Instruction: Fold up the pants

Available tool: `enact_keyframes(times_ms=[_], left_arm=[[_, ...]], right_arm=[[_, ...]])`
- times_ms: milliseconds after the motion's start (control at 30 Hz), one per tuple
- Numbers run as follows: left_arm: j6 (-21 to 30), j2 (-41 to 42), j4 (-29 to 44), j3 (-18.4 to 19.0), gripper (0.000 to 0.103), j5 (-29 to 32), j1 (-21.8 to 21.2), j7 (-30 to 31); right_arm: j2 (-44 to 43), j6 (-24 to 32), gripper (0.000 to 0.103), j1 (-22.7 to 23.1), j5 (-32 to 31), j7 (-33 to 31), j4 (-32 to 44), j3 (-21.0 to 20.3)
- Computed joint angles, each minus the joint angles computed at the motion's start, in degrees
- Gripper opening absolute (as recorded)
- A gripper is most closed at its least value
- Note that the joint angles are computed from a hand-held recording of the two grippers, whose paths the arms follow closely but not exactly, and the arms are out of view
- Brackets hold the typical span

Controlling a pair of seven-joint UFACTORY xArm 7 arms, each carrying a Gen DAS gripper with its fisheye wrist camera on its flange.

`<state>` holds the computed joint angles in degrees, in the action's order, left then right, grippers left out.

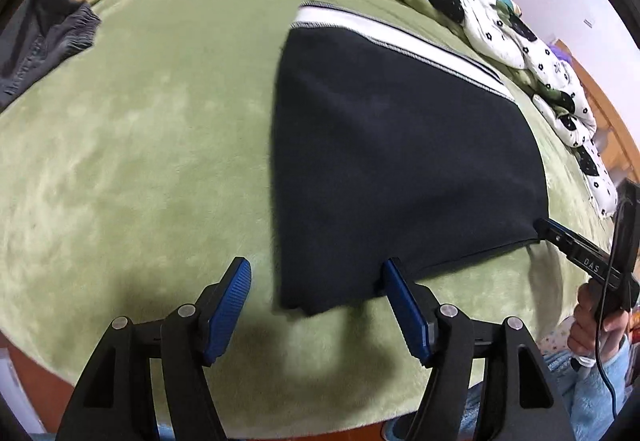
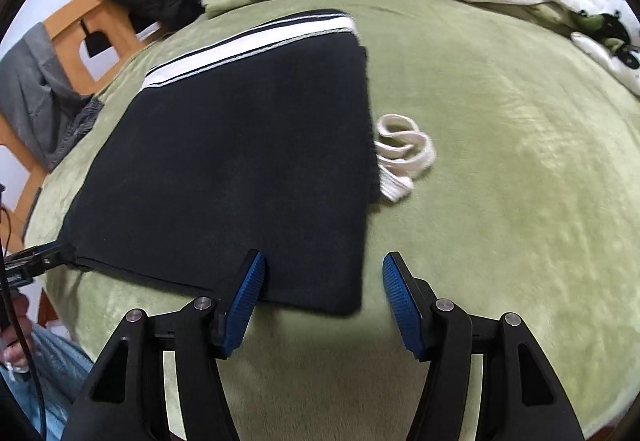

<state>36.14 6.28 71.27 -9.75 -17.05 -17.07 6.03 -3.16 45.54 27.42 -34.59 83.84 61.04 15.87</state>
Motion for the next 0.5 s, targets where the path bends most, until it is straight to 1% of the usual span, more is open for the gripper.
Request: enact_keyframes(times_ms=[67,133,167,200,267,300,400,500], left_arm=[[-1.9,-1.8,-1.8,0.1,0.067,2.1,-0.4,-0.3],[-4.3,-4.0,-3.9,0.2,0.065,5.2,-1.0,-2.0],[-4.8,-4.6,-4.3,0.2,0.065,4.9,-1.0,-1.7],[-4.8,-5.1,-4.4,0.2,0.065,4.5,-1.0,-1.4],[-5.1,-6.4,-4.8,0.1,0.065,5.5,-1.4,-2.5],[-5.9,-7.3,-5.3,0.1,0.065,7.0,-1.5,-3.6],[-7.3,-10.4,-7.2,0.0,0.065,10.2,-1.8,-6.6],[-6.7,-12.5,-7.9,-0.1,0.065,11.1,-2.0,-8.3]], right_arm=[[-0.1,2.6,0.06,0.5,-0.5,0.7,1.2,0.6],[-0.3,5.9,0.06,1.2,-1.8,2.7,2.7,1.4],[-0.3,7.5,0.06,1.6,-2.7,4.2,3.6,1.9],[-0.7,7.6,0.06,1.8,-3.0,4.9,3.6,1.9],[-1.0,9.4,0.06,2.6,-3.7,7.1,4.8,2.6],[-0.9,10.3,0.06,2.9,-3.8,7.6,5.5,2.9],[0.2,13.2,0.06,4.2,-4.0,7.9,8.5,3.4],[2.2,17.4,0.06,5.9,-3.4,6.3,12.7,3.8]])
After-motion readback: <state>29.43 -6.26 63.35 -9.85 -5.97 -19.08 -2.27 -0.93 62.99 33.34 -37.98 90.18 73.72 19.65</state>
